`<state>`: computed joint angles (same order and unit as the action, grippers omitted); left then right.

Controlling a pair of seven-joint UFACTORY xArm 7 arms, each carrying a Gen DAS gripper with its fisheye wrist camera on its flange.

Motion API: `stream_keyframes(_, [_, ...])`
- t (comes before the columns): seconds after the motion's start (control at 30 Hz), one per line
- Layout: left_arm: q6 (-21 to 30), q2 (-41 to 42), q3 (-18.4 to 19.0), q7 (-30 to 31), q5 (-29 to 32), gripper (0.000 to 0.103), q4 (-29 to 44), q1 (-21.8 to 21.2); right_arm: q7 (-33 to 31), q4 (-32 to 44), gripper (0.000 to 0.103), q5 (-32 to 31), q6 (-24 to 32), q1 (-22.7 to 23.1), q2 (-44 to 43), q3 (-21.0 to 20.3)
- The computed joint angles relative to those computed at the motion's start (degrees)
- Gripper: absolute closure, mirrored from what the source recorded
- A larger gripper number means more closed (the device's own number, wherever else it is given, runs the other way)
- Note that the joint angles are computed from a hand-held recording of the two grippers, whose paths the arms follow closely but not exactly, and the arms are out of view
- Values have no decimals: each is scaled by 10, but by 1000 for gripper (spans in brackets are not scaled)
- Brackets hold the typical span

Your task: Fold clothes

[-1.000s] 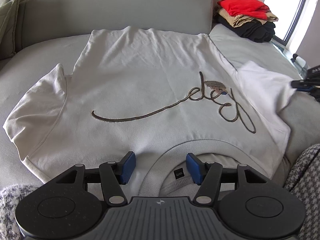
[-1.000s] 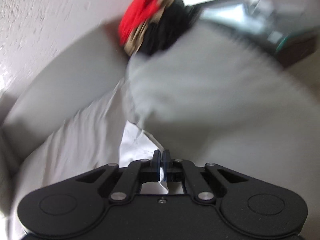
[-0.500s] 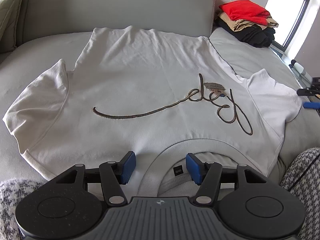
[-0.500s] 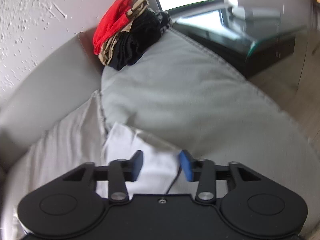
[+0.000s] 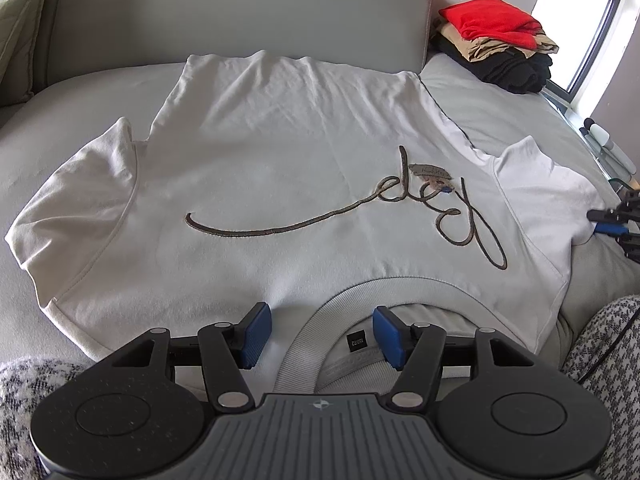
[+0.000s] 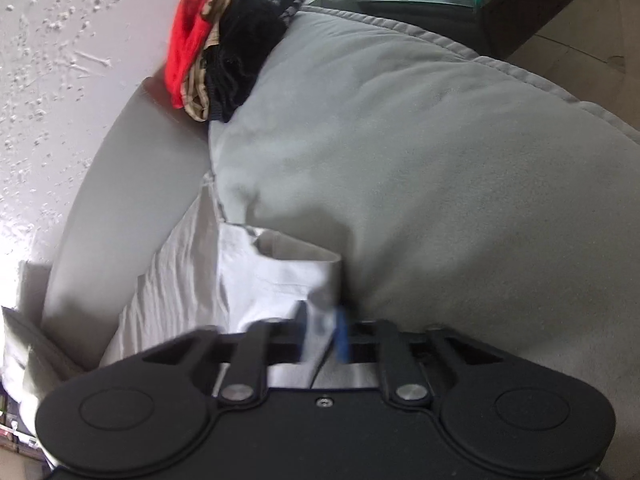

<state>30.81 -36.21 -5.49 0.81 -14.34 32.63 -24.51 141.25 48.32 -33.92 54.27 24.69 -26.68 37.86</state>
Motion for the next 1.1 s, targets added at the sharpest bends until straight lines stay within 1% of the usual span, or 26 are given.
stream_keyframes(0.03, [0, 0, 0, 0, 0, 44, 0, 0, 11, 7, 101, -5, 15, -6, 1, 10])
stream_keyframes(0.07, [-1, 1, 1, 1, 0, 44, 0, -1, 19, 23, 101, -19, 44, -14, 5, 27])
stream_keyframes(0.1, [-1, 1, 1, 1, 0, 44, 0, -1, 18, 44, 101, -33, 78, -20, 14, 42])
stream_keyframes(0.17, [-1, 2, 1, 2, 0, 44, 0, -1, -2, 88, 101, -51, 140, -23, 48, 55])
stream_keyframes(0.2, [-2, 2, 0, 2, 1, 44, -1, -1, -24, 110, 101, -53, 168, -20, 69, 55])
stream_keyframes(0.3, [-4, -1, -1, 3, 3, 44, -4, -1, -100, 162, 100, -26, 224, -2, 130, 30])
stream_keyframes(0.37, [-5, -1, 0, 3, 4, 44, -5, -2, -117, 178, 99, -16, 239, 12, 146, 16])
stream_keyframes(0.4, [-5, -2, 0, 3, 4, 44, -5, -2, -114, 188, 95, -19, 253, 20, 153, 16])
stream_keyframes(0.43, [-6, -2, 0, 4, 3, 44, -5, -2, -107, 206, 86, -25, 278, 28, 165, 20])
stream_keyframes(0.5, [-6, 0, -1, 4, 4, 44, -5, -3, -84, 245, 82, -58, 332, 46, 197, 35])
stream_keyframes(0.53, [-6, 1, -1, 4, 5, 44, -4, -3, -81, 262, 82, -80, 346, 56, 214, 39])
stream_keyframes(0.57, [-6, 1, -3, 3, 7, 44, -4, -2, -89, 270, 82, -99, 337, 68, 227, 35])
stream_keyframes(0.6, [-6, 1, -5, 2, 9, 44, -4, -1, -102, 275, 81, -114, 316, 66, 236, 39])
stream_keyframes(0.63, [-6, 0, -6, 2, 10, 44, -4, -1, -124, 271, 82, -120, 271, 78, 243, 20])
stream_keyframes(0.7, [-6, -3, -8, 0, 13, 44, -6, 0, -165, 259, 82, -117, 166, 82, 258, -7])
stream_keyframes(0.73, [-6, -5, -8, -1, 15, 45, -7, 0, -186, 258, 82, -106, 127, 85, 271, -19])
stream_keyframes(0.77, [-5, -8, -10, -2, 17, 47, -8, 1, -203, 262, 82, -91, 105, 89, 288, -28])
stream_keyframes(0.83, [6, -15, -13, -1, 26, 49, -8, 1, -233, 279, 82, -44, 107, 102, 319, -39])
stream_keyframes(0.87, [23, -22, -11, 6, 30, 55, -6, -2, -247, 289, 82, -16, 119, 109, 332, -43])
stream_keyframes(0.9, [41, -29, -8, 14, 32, 57, -3, -5, -259, 299, 83, 8, 131, 108, 346, -38])
stream_keyframes(0.93, [59, -36, -6, 23, 34, 59, 0, -8, -278, 317, 84, 8, 154, 131, 359, -48])
stream_keyframes(0.97, [78, -43, -4, 32, 36, 65, 3, -10, -291, 341, 84, 7, 182, 145, 371, -51])
stream_keyframes(1.0, [86, -63, 2, 39, 33, 70, -4, -10, -302, 365, 83, 12, 210, 168, 382, -64])
stream_keyframes(1.03, [94, -85, 9, 46, 29, 74, -11, -8, -302, 378, 80, -1, 213, 171, 386, -60])
stream_keyframes(1.07, [102, -107, 16, 54, 26, 74, -19, -7, -300, 385, 78, -18, 204, 182, 386, -66])
stream_keyframes(1.1, [111, -128, 23, 61, 22, 74, -25, -4, -299, 392, 66, -35, 196, 193, 386, -73])
